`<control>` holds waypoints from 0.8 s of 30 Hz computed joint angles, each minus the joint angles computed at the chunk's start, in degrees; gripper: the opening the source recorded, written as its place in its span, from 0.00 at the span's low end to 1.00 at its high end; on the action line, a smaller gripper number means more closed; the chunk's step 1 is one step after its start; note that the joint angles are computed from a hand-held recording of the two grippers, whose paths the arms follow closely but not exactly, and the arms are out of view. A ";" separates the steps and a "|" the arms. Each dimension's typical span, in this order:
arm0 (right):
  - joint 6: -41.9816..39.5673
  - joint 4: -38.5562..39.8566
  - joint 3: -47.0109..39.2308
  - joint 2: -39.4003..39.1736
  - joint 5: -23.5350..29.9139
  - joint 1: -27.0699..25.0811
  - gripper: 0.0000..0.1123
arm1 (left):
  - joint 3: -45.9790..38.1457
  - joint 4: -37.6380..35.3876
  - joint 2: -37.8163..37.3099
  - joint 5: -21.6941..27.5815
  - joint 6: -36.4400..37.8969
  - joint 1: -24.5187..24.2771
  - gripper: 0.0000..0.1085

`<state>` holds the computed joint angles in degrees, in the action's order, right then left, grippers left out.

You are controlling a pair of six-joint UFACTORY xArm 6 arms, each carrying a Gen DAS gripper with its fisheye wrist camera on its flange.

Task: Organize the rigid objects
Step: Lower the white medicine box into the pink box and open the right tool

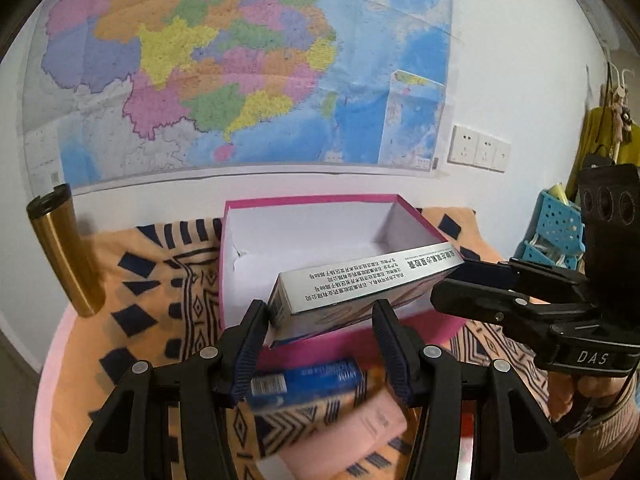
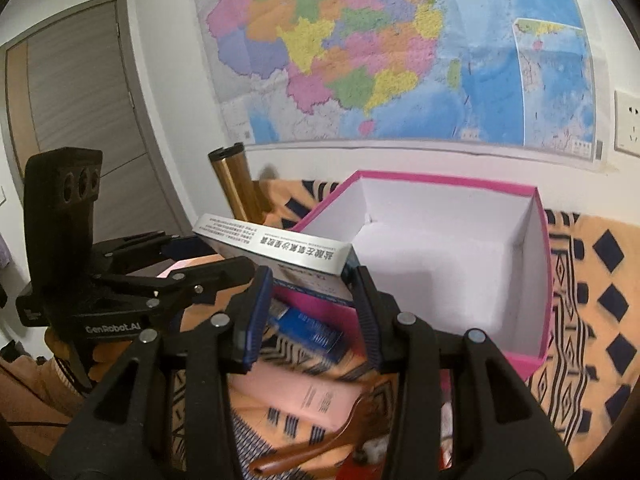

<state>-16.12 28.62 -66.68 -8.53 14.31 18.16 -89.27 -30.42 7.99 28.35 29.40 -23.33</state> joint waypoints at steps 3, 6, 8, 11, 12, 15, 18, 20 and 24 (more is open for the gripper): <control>-3.21 4.69 -3.11 2.63 1.43 -1.24 0.39 | -4.16 2.25 3.31 0.93 -2.34 0.21 0.50; -3.47 5.49 -5.69 5.44 2.52 -2.07 0.39 | -8.49 5.12 7.10 2.65 -5.15 0.52 0.50; -2.09 4.49 -7.28 7.54 3.42 -2.68 0.39 | -10.86 6.81 9.18 3.88 -6.69 0.64 0.50; -0.71 3.90 -9.25 10.21 5.01 -3.46 0.39 | -14.16 8.62 12.19 5.90 -8.48 0.88 0.50; -0.40 3.79 -9.66 10.88 5.40 -3.64 0.39 | -15.06 8.95 13.00 6.58 -9.03 0.96 0.50; 0.26 3.95 -10.82 12.57 6.83 -4.21 0.39 | -17.42 9.56 15.15 8.47 -9.76 1.23 0.50; 1.33 3.54 -11.98 13.97 8.12 -4.65 0.39 | -19.71 10.43 16.96 10.28 -10.85 1.44 0.50; 2.31 2.64 -12.87 14.86 9.12 -4.90 0.39 | -21.05 11.42 18.06 11.33 -11.75 1.49 0.50; 5.49 -0.69 -14.87 16.90 11.51 -5.38 0.39 | -23.83 13.60 20.14 13.54 -13.75 1.60 0.50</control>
<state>-10.63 27.94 -81.55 8.37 25.82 12.79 -113.10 -16.82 28.13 41.89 15.65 -21.72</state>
